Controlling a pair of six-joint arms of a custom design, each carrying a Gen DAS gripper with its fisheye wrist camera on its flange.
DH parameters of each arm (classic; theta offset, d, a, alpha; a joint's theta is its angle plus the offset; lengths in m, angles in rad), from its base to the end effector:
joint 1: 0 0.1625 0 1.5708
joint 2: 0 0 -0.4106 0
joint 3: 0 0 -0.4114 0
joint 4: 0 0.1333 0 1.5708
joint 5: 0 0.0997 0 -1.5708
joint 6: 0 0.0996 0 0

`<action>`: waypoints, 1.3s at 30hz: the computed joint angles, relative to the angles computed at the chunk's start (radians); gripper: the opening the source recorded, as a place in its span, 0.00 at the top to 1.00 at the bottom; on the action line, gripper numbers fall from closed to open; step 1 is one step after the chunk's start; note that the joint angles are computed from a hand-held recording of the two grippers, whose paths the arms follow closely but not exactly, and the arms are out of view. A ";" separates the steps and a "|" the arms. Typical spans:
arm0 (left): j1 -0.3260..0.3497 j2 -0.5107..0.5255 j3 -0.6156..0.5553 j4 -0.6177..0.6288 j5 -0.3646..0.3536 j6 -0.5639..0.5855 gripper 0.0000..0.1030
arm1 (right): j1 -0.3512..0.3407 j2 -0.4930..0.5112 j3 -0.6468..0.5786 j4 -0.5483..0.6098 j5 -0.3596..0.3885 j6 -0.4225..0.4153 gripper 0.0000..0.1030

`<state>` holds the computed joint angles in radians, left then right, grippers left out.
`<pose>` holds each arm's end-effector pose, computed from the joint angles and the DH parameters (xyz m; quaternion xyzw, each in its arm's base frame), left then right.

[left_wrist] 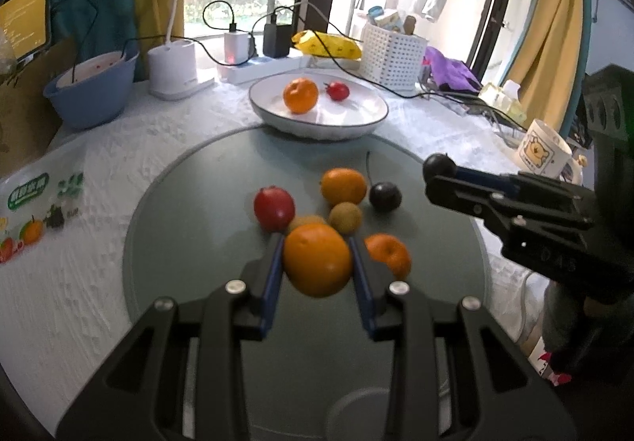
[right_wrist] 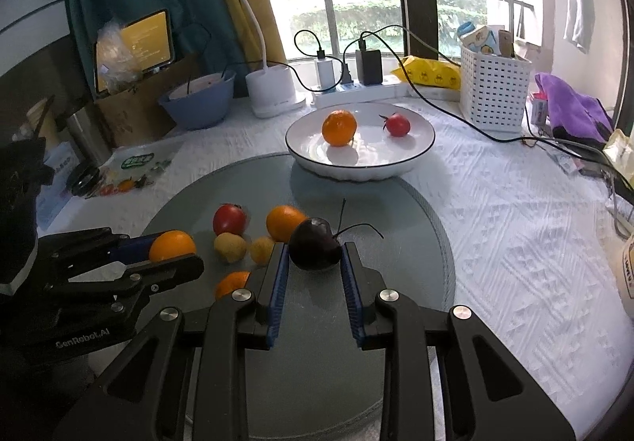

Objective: Organize fruits
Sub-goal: 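Lift the plum and orange and carry both over the white plate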

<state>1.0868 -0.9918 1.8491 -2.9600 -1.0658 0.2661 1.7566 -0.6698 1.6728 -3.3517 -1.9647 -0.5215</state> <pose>-0.1297 -0.6368 0.1706 0.2811 0.8934 -0.2792 0.2119 0.2188 -0.6495 0.0750 0.2446 -0.8770 0.3364 0.2406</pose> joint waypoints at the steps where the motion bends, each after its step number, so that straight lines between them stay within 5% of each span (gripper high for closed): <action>1: 0.000 0.003 -0.007 0.003 0.000 0.001 0.67 | -0.001 0.000 -0.003 0.003 0.002 -0.002 0.72; 39: 0.059 0.192 -0.350 0.078 -0.070 0.060 0.67 | -0.022 0.126 -0.326 0.261 0.031 -0.043 0.72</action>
